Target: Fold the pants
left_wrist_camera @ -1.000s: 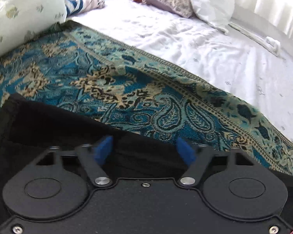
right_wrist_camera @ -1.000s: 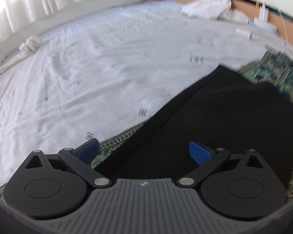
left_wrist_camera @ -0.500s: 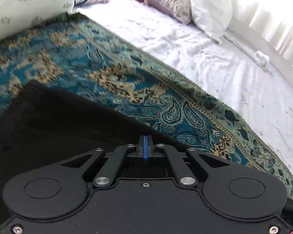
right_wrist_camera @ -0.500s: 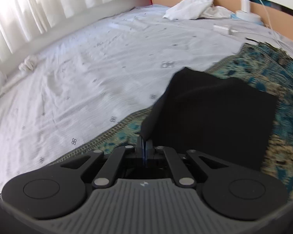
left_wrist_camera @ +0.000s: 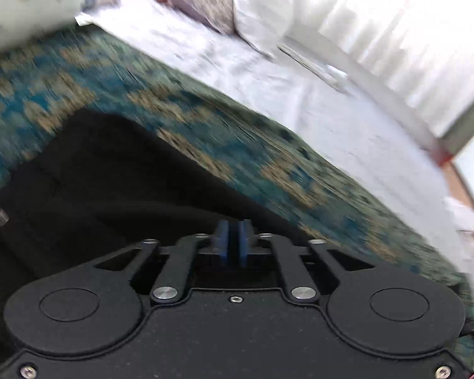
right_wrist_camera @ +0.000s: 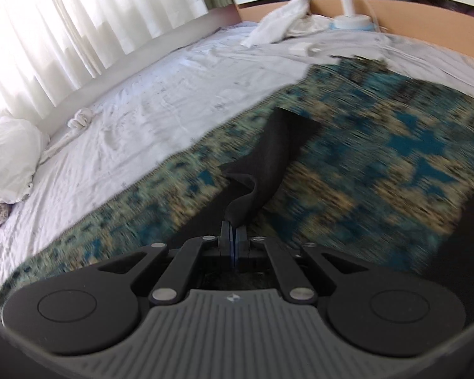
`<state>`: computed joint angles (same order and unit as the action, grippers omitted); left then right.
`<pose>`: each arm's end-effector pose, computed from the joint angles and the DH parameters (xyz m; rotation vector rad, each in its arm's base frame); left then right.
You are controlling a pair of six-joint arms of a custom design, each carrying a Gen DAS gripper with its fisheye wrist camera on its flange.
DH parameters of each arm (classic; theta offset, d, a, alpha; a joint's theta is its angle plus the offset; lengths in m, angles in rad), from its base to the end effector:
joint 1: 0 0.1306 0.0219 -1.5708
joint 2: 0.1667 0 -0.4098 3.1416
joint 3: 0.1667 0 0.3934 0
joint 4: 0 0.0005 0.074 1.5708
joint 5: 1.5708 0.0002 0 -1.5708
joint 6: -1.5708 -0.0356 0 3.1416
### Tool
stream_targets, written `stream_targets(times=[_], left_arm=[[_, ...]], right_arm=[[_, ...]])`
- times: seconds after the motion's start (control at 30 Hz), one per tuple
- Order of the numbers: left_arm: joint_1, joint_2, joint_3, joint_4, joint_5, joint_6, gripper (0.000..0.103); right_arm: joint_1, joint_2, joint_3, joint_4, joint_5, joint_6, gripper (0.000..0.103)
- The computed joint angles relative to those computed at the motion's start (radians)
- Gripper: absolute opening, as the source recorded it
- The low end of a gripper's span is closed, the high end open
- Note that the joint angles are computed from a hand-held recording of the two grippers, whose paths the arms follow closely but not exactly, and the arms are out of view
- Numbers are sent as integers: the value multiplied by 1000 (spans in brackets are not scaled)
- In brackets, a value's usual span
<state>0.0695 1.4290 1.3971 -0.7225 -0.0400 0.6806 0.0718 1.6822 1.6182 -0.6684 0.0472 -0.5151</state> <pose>0.5037 0.0360 0.4525 -0.8756 2.1689 -0.2597 0.6069 0.0415 0.4261 0.5326 2.2527 0.2460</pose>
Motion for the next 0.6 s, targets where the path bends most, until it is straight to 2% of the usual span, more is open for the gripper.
stream_targets(times=[0.03,0.07,0.1,0.17,0.2,0.3,0.43,0.53,0.57,0.6], left_arm=[[1,7,7,-10,21,8,33],[-3,19,20,-21,26,9,50],[-13,27,27,-19,11,12,57],[-32,50,47,-23,-14,-7,61],[-42,71,70,-37,-29,-15,67],[-62,137,140,-109,-115,11,71],[-46,196,201,-148,-171,32,71],[-21,289,312,-298,-152,72,72],[-15,314,338,-333,-143,97,72],[-11,326,345,-337,-149,113,76]], right_arm=[[-6,-18,-28,-1,6,2,2],[-11,-32,-52,0,10,1,2],[-15,-45,-73,1,13,-5,2],[-24,-68,-114,7,9,-15,2],[-29,-76,-129,12,3,-17,2],[-34,-94,-162,31,4,-2,2],[-36,-101,-186,52,9,39,3],[-36,-94,-193,54,7,55,3],[-34,-92,-196,56,7,55,3],[-35,-90,-198,59,7,56,3]])
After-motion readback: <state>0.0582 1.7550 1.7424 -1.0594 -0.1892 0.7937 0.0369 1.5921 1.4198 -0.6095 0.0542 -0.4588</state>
